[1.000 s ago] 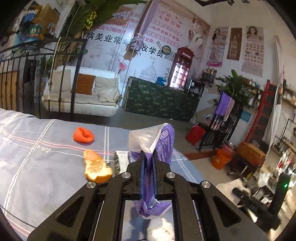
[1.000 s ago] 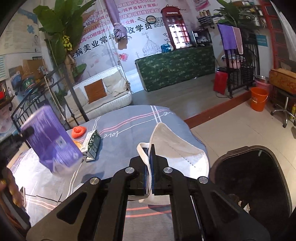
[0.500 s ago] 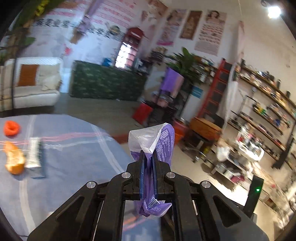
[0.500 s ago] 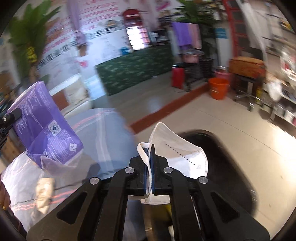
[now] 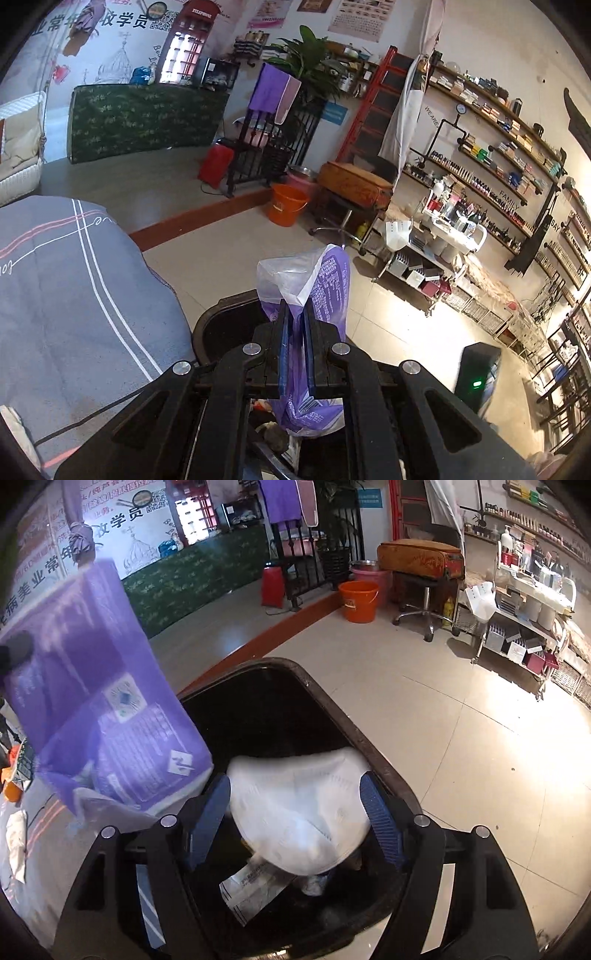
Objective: Collect trash
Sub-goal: 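Carry bag and mask over the bin and open both tools to drop them, then move both tools back to the bed toward the orange peel and crumpled paper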
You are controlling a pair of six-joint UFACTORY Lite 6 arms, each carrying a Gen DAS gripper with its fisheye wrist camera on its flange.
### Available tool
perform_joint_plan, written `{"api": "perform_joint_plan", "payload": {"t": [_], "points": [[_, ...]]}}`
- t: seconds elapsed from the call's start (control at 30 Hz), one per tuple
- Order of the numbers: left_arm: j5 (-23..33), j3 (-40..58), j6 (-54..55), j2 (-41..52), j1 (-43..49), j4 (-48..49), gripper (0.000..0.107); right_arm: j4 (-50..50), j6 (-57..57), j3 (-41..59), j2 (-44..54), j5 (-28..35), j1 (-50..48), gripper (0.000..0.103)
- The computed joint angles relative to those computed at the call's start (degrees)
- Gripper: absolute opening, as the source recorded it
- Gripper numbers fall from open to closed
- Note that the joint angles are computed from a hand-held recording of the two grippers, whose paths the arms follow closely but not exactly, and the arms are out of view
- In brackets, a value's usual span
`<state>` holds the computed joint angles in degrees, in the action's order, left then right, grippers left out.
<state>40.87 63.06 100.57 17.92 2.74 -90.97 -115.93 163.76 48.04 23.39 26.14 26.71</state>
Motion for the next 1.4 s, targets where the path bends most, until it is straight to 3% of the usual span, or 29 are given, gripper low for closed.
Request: {"api": "perform_joint_plan", "payload": {"t": [0.13, 0.27, 0.37, 0.7, 0.77, 0.9, 0.93, 1.0, 1.17, 1.4], "points": [[0.55, 3.95, -4.67, 3.46, 0.25, 4.51, 0.008, 1.99, -0.27, -5.19, -5.95, 2.28, 1.08, 0.076], [1.11, 8.18, -10.7, 7.53, -1.62, 9.8, 0.008, 14.65, -11.46, -10.31, -13.52, 8.6, 4.8, 0.086], [-0.48, 8.82, -11.36, 9.22, -4.38, 10.62, 0.008, 19.63, -12.74, -15.98, -19.66, 12.7, 7.08, 0.086], [-5.16, 12.94, -17.94, 15.7, -8.62, 18.26, 0.009, 20.84, -11.26, -20.15, -24.92, 12.36, 5.68, 0.087], [-5.61, 13.89, -20.97, 16.72, -9.04, 22.3, 0.019, 20.5, -11.8, -18.85, -23.98, 12.09, 5.25, 0.087], [-4.08, 13.0, -20.98, 15.46, -7.17, 23.87, 0.072, 20.59, -11.87, -18.46, -24.05, 12.66, 5.51, 0.088], [-3.99, 11.02, -18.26, 13.94, -6.07, 21.57, 0.078, 20.98, -12.19, -18.46, -24.3, 12.9, 5.64, 0.088], [-3.4, 7.52, -14.94, 10.7, -3.6, 19.47, 0.082, 21.52, -12.81, -18.14, -24.57, 13.41, 5.88, 0.093], [-0.83, 2.06, -10.17, 4.75, 4.05, 17.99, 0.087, 20.02, -12.7, -13.98, -20.29, 12.31, 6.1, 0.094], [2.36, 0.26, -8.71, 0.36, 19.37, 17.79, 0.091, 16.77, -14.44, 1.59, -7.89, 7.12, 9.91, 0.094]]}}
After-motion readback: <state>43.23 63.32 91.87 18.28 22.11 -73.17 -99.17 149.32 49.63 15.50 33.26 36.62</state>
